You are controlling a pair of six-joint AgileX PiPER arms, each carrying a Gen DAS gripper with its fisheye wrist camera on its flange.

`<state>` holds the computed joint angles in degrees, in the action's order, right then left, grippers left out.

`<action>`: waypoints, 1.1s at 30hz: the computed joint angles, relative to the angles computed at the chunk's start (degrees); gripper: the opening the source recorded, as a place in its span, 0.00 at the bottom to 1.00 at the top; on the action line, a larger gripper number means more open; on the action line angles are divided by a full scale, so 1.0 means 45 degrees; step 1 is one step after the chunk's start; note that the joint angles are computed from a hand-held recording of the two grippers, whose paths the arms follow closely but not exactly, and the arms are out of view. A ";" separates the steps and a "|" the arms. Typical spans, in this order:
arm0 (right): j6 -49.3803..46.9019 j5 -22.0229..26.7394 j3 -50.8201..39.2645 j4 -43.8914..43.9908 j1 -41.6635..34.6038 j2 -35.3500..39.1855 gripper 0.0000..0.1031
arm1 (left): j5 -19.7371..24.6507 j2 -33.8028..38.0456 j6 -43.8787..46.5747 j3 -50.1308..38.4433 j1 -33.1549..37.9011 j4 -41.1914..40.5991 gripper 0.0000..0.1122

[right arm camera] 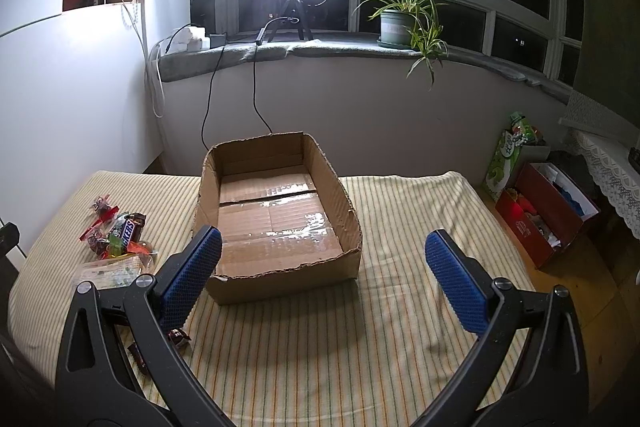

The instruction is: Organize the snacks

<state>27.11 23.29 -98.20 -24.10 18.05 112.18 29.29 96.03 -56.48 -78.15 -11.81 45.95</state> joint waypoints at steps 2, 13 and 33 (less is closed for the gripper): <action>0.0134 0.0024 -0.0016 -0.0162 0.0081 0.0030 1.00 | 0.0007 0.0006 -0.0002 -0.0004 0.0000 0.0010 0.91; -0.0449 0.0275 -0.0413 0.0375 0.0234 0.0365 1.00 | -0.0158 0.0104 0.0259 0.0095 0.0195 -0.0409 0.91; -1.0138 0.2430 -0.2745 1.0244 -0.0309 0.2127 0.96 | -0.1292 0.0520 0.5543 0.0486 0.1633 -0.7243 0.85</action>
<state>-18.51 34.22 -110.55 22.00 16.66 121.75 23.48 98.37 -31.54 -75.96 -4.47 13.35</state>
